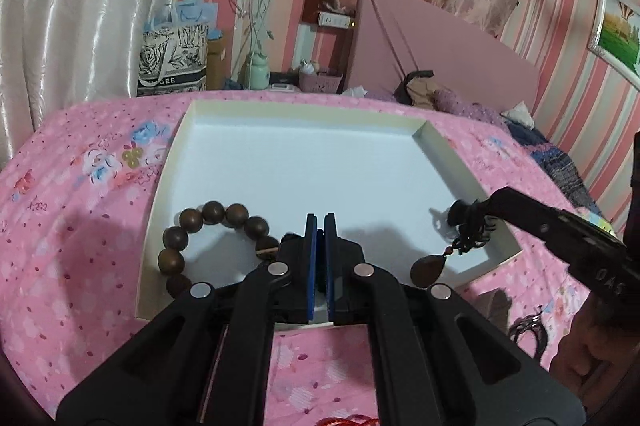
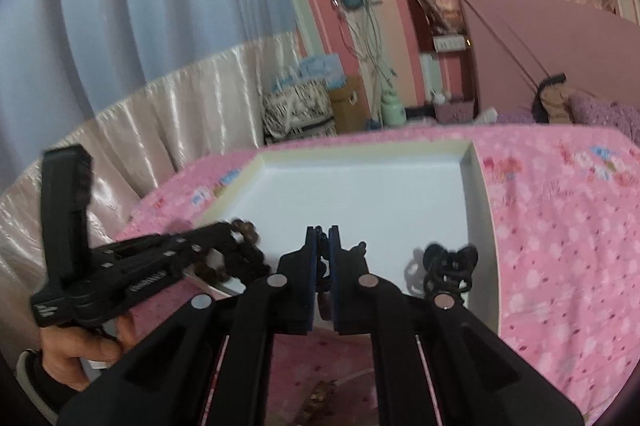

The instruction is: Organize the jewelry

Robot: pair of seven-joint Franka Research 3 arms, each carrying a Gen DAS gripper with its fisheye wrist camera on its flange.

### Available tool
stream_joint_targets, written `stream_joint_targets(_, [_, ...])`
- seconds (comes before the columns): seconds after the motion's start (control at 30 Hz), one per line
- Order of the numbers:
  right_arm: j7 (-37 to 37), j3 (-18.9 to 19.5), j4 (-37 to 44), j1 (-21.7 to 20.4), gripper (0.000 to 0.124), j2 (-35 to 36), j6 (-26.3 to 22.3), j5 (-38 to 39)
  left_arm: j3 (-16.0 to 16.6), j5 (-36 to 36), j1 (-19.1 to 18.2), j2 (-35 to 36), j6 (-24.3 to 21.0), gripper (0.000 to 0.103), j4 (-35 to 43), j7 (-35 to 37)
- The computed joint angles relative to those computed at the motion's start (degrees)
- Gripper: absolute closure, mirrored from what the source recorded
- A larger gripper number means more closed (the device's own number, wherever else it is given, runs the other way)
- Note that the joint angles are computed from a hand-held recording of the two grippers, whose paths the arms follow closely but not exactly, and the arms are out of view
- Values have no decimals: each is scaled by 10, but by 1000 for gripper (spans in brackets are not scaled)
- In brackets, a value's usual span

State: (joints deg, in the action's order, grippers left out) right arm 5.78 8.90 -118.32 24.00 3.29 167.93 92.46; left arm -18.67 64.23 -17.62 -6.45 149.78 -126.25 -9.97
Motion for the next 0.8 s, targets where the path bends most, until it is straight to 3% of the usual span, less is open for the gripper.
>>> stream_joint_targets(0.17, [59, 2, 6, 0, 119, 26, 29, -60, 7, -34, 0, 18, 5, 102, 3, 25])
stream_joint_targets(0.37, [96, 11, 3, -9, 116, 42, 57, -102, 10, -52, -12, 43, -26, 100, 21, 48])
stream_joint_targets(0.47, [112, 14, -1, -12, 115, 42, 66, -119, 13, -60, -16, 48, -27, 94, 25, 57])
stream_joint_targets(0.53, [120, 16, -3, -15, 85, 38, 74, -121, 15, -63, -18, 48, -21, 79, 27, 67])
stream_joint_targets(0.57, [107, 18, -3, -18, 60, 33, 73, -105, 14, -59, -21, 47, -26, 54, 29, 66])
stream_joint_targets(0.6, [80, 19, -2, -21, 59, 27, 71, -75, 10, -53, -24, 43, -47, 29, 32, 58])
stream_joint_targets(0.67, [48, 14, -13, -21, 59, 4, 65, -46, 8, -45, -27, 26, -58, 21, 26, 43])
stream_joint_targets(0.8, [-12, -3, -37, -17, 59, -44, 60, 21, 3, -64, -20, -23, -51, 21, 1, 35])
